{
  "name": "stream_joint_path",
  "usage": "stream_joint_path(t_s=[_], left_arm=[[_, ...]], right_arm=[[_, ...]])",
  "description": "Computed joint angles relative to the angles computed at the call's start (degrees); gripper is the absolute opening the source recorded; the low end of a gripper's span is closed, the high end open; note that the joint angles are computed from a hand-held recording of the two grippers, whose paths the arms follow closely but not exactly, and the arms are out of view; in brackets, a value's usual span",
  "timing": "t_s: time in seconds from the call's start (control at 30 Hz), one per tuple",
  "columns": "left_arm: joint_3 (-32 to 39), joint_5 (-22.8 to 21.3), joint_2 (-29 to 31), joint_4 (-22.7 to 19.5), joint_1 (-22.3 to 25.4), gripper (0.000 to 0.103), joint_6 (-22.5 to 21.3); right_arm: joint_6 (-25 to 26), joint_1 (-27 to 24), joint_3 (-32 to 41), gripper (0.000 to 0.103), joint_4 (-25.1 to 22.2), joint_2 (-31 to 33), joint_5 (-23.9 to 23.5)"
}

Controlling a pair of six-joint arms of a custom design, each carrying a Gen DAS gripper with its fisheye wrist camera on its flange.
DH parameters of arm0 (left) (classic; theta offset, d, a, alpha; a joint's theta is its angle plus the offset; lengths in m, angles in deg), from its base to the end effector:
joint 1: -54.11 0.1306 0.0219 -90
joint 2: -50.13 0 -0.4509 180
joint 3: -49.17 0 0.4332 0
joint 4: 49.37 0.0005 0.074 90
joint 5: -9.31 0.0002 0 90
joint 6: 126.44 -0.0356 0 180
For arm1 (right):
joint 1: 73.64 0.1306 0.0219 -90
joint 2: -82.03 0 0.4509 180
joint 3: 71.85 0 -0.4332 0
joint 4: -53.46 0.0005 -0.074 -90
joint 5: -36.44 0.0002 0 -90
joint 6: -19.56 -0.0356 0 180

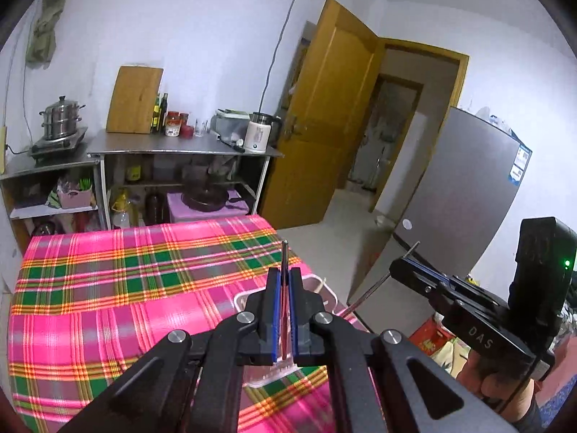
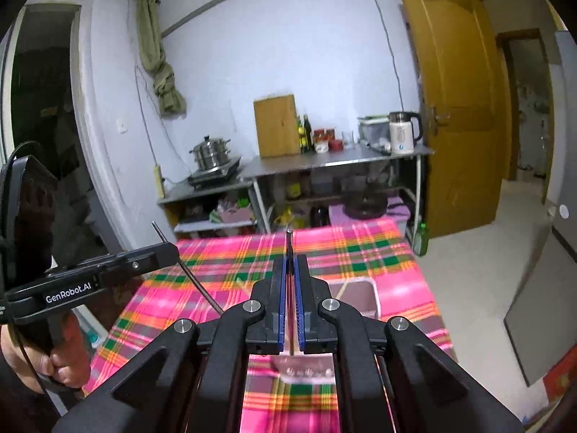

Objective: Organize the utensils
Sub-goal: 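Lift the dark chopstick with the left tool while the right tool carries its chopstick to the holder, then open the left tool over the holder while the right tool releases its chopstick, then withdraw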

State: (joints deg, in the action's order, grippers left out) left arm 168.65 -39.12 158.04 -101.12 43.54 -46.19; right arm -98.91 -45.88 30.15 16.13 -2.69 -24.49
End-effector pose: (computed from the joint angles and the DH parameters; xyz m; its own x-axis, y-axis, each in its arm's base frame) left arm 0.6461 -0.1451 0.5815 -0.5174 0.2254 -0.8255 0.7338 0.6131 -0.2925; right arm 0.5251 0.2563 0.5766 -0.4138 0.2531 -0.8745 0.1822 0.9642 0.1928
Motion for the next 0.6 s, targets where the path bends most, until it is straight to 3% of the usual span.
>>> stream_joint_path(t_s=[0.6], left_arm=[[-1.2,-4.7,5.0,0.2,-2.1,0.004,-1.6]], right_arm=[[-4.0,-3.9,-2.1,0.005,-0.7,4.4,-5.8]])
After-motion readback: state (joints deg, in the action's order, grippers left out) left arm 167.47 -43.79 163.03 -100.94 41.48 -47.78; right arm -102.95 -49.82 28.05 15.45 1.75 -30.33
